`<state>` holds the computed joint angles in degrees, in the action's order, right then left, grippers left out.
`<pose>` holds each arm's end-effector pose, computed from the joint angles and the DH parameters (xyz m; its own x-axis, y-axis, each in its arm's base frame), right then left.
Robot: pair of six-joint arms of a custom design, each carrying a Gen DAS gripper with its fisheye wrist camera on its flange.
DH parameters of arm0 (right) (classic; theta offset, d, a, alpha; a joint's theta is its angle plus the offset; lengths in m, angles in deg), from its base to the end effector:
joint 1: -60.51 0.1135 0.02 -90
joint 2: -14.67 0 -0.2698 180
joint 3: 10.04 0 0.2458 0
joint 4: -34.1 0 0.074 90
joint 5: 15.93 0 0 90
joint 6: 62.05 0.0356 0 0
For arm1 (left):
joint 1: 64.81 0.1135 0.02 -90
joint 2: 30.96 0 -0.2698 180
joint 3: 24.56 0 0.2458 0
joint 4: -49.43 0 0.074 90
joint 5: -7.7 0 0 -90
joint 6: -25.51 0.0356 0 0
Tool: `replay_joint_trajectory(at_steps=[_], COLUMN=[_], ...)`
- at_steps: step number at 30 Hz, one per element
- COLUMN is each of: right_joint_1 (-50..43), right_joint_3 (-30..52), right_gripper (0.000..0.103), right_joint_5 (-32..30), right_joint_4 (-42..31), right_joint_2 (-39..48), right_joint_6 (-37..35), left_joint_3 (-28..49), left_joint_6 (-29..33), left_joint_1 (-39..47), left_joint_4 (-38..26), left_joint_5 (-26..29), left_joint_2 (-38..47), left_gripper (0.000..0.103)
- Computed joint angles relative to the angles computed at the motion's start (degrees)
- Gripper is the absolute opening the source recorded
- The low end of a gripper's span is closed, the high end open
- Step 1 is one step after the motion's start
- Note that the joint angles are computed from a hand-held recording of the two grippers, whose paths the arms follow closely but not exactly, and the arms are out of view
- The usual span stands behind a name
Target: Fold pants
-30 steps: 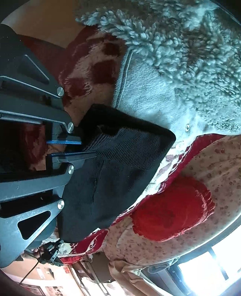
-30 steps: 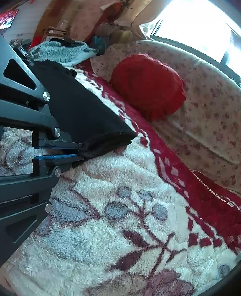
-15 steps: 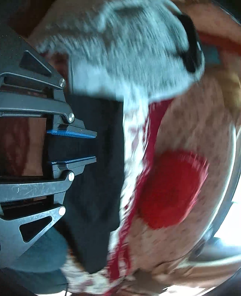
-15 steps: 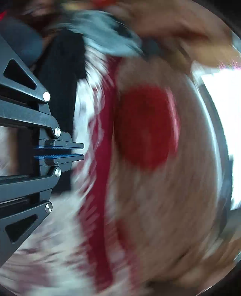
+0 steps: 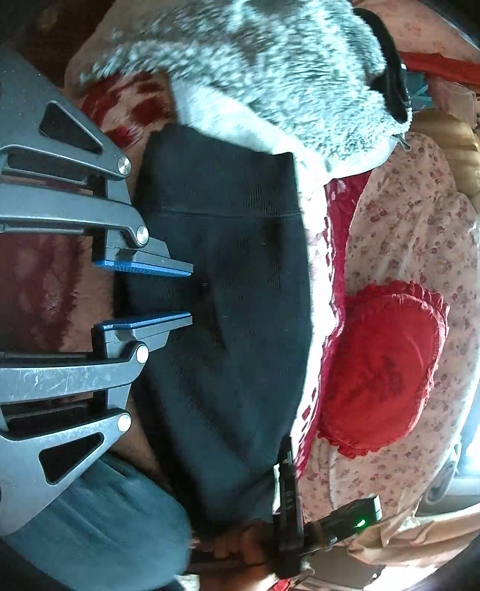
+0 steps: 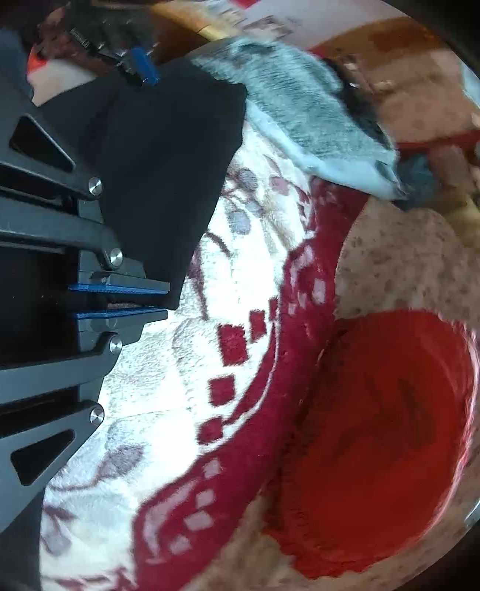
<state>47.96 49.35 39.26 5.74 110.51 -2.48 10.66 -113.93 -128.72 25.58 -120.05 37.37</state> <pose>0.2866 -0.0430 0.1425 -0.7318 -0.2631 -0.6286 -0.4980 0.8361 0.2298 0.0996 -0.1538 0.1443 -0.6677 -0.0024 -0.7444 0.0862 0.9930 -0.0805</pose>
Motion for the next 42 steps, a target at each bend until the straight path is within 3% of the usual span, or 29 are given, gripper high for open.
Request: replay_joint_trajectory(at_steps=[2,5,6,9,11,12,15,18,20,22,23,26,29,32,34,37,40,42], right_joint_1=[-1.2,-2.5,-2.3,-3.1,-0.8,-0.7,-3.4,-12.6,-20.9,-31.0,-35.1,-49.2,-58.5,-63.7,-66.4,-68.2,-68.6,-68.3], right_joint_3=[0.1,-0.9,-1.6,-2.5,-3.9,-3.7,-5.0,-4.4,-1.7,3.4,5.8,18.7,29.9,35.8,37.6,36.4,38.4,40.5], right_gripper=[0.006,0.012,0.014,0.018,0.018,0.018,0.018,0.018,0.018,0.021,0.021,0.028,0.033,0.033,0.033,0.033,0.033,0.033], right_joint_5=[-1.3,-1.6,-1.5,-0.9,0.4,0.6,-1.9,-10.0,-14.6,-20.0,-22.2,-28.0,-24.7,-17.9,-14.3,-10.7,-13.8,-16.3], right_joint_4=[0.0,1.8,2.1,3.5,5.1,4.8,5.7,3.5,-1.2,-9.1,-12.8,-33.8,-48.7,-56.8,-61.2,-61.5,-66.3,-69.0], right_joint_2=[0.3,0.4,-0.4,-1.0,-2.7,-3.0,-8.2,-12.6,-13.1,-10.7,-9.1,2.1,13.6,20.7,24.3,25.7,30.6,34.0], right_joint_6=[-0.5,-1.4,-1.1,-1.0,1.5,1.2,2.0,3.2,2.7,0.0,-1.3,-12.8,-19.5,-25.8,-30.5,-32.3,-32.8,-30.3], left_joint_3=[3.4,10.3,13.8,23.3,28.4,27.1,28.1,26.9,22.9,20.1,17.4,11.3,8.2,8.4,9.3,9.9,10.5,9.9], left_joint_6=[6.1,14.5,16.2,16.7,15.3,12.2,14.4,14.7,15.8,15.3,14.0,9.8,4.8,2.1,2.2,1.8,2.1,1.5], left_joint_1=[4.6,11.2,13.4,16.6,20.9,20.4,19.7,19.5,17.0,14.9,13.5,11.1,10.6,10.1,8.9,8.6,8.2,8.2], left_joint_4=[0.7,5.9,6.9,4.5,-0.4,3.3,0.7,0.3,1.7,1.7,1.9,1.5,2.4,3.1,2.7,4.1,4.4,4.9], left_joint_5=[3.4,11.8,15.6,20.1,28.7,25.9,24.9,22.7,16.7,11.5,8.5,5.7,6.8,7.1,5.7,6.6,6.9,7.0], left_joint_2=[-3.6,-0.9,2.7,15.3,25.5,26.6,25.1,20.4,13.3,8.9,5.7,1.1,3.0,7.4,8.5,10.7,12.1,11.9], left_gripper=[0.018,0.018,0.018,0.018,0.018,0.018,0.018,0.018,0.019,0.034,0.036,0.037,0.037,0.041,0.052,0.072,0.081,0.081])
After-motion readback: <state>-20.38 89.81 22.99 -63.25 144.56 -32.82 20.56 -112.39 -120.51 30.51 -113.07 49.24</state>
